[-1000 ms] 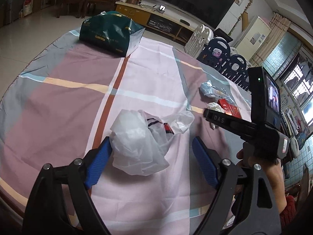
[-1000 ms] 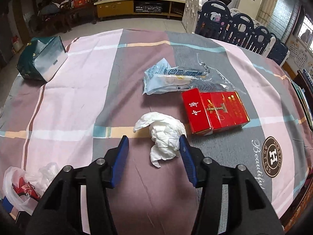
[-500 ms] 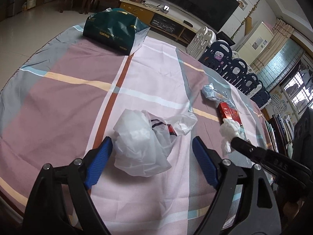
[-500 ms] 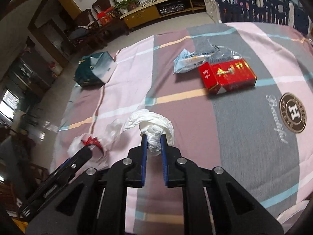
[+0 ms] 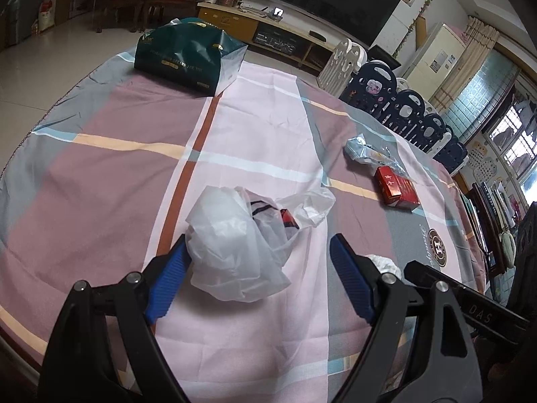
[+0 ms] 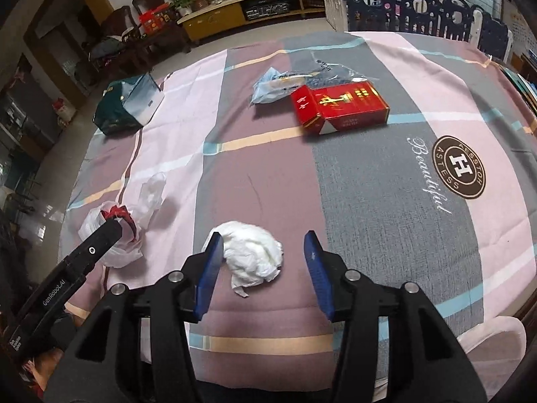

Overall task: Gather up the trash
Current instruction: 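Carry the tissue toward the wastebasket with the right gripper while the left holds the plastic bag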

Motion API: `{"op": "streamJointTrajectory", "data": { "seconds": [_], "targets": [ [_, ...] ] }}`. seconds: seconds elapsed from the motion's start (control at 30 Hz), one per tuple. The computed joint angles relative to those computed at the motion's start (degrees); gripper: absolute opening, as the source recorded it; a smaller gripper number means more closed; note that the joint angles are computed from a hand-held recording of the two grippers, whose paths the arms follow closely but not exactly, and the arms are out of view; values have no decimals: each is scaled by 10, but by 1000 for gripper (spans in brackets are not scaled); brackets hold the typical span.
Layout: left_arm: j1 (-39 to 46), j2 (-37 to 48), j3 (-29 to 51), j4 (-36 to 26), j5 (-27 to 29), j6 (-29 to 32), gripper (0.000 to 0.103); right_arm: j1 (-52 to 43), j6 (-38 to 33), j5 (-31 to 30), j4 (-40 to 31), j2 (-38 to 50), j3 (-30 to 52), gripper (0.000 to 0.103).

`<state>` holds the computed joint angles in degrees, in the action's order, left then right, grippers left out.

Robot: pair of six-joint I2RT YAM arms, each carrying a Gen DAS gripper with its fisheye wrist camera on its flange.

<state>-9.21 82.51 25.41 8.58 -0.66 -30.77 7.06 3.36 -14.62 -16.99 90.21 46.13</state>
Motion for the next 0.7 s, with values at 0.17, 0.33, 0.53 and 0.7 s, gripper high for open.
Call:
{"op": "streamJointTrajectory", "data": {
  "seconds": [0.17, 0.33, 0.53, 0.7],
  "targets": [
    [-5, 17, 8, 0, -12, 7, 82, 38, 4, 28, 7, 36, 4, 51],
    [-12, 38, 19, -1, -18, 18, 57, 65, 1, 56, 25, 33, -8, 51],
    [-9, 56, 24, 3, -6, 27, 35, 85, -12, 95, 46, 37, -18, 47],
    [-9, 51, 21, 7, -6, 29, 26, 91, -18, 107, 64, 27, -34, 21]
  ]
}}
